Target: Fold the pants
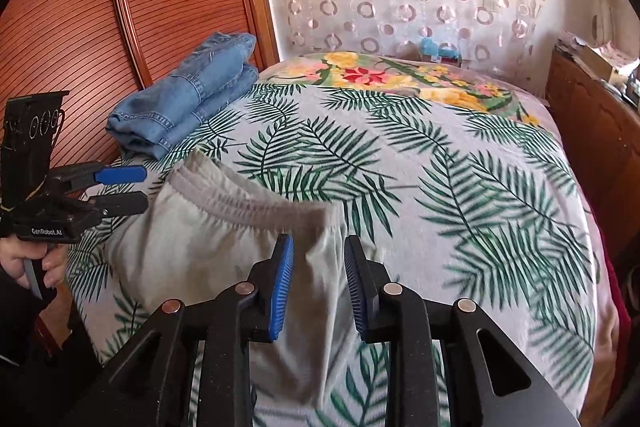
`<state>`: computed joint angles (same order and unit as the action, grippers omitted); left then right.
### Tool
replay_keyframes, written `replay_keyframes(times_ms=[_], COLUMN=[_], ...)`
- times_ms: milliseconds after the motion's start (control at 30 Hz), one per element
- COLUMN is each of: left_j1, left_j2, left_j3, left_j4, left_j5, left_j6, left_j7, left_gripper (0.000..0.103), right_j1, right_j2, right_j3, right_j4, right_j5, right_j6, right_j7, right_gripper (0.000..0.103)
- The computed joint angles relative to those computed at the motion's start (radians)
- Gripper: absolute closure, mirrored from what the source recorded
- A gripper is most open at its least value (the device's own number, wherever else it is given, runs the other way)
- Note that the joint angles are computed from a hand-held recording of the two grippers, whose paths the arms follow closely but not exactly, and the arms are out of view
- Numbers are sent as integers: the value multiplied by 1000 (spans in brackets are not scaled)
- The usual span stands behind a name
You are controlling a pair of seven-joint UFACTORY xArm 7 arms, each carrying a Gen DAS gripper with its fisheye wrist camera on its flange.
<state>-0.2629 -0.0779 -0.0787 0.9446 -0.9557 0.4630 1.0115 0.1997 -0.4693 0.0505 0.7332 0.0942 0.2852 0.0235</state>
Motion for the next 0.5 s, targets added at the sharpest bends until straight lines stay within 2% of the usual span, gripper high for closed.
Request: replay_keyframes(times_ms=[67,267,433,500], left_j1=[2,15,9,0], left_j2=[19,53,35,17], left_j3=[0,-19,-30,-26], left_j4=[17,35,16,9], left_j5=[4,80,94,58], left_j6=[13,11,-27,-23], left_j7=[2,-53,-46,-2], left_gripper=[63,63,73,81], right_j1=[-16,2,-12,-10], right_j2=[54,150,196,208], right_j3=[13,-8,-4,-5], right_j4=[41,114,141,145], right_j5=[-14,10,27,42], right_j6=[4,18,11,0], right_j7=[15,-12,-7,0], right_gripper=[74,74,74,74])
